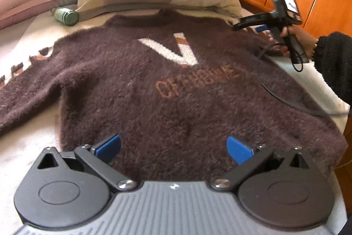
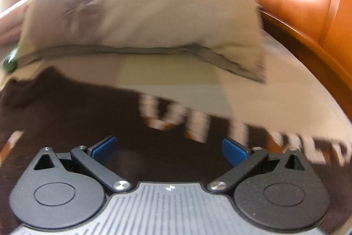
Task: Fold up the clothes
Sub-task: 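Press the open right gripper along the other lettered sleeve, smoothing it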
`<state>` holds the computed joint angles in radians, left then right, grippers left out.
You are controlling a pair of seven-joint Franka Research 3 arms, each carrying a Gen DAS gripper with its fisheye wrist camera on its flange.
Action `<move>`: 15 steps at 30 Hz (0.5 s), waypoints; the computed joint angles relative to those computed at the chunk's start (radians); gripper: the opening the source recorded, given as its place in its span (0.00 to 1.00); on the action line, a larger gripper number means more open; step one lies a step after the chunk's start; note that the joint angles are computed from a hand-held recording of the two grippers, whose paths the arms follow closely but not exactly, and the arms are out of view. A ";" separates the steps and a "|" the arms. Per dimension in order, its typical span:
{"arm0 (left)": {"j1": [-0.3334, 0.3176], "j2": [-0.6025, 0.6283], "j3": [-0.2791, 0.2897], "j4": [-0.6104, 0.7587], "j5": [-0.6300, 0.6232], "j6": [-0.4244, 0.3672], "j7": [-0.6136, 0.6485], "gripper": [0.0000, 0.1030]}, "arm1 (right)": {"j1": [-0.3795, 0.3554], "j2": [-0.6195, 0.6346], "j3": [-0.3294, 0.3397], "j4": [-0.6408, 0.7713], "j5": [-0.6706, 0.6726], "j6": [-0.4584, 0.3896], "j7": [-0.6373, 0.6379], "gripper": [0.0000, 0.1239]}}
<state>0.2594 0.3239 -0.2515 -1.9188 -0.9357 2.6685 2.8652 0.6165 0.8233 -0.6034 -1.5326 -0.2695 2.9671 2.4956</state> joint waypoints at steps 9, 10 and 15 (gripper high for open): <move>-0.007 0.011 -0.010 0.001 0.021 -0.010 -0.002 0.99 | 0.228 -0.149 -0.225 -0.450 -0.025 0.254 -0.073 0.83; -0.007 0.011 -0.012 0.001 0.021 -0.010 0.001 0.99 | 0.232 -0.169 -0.227 -0.458 -0.021 0.237 -0.094 0.83; -0.025 0.005 -0.011 -0.008 0.050 0.019 -0.023 0.99 | 0.214 -0.089 -0.269 -0.353 0.090 0.218 -0.088 0.83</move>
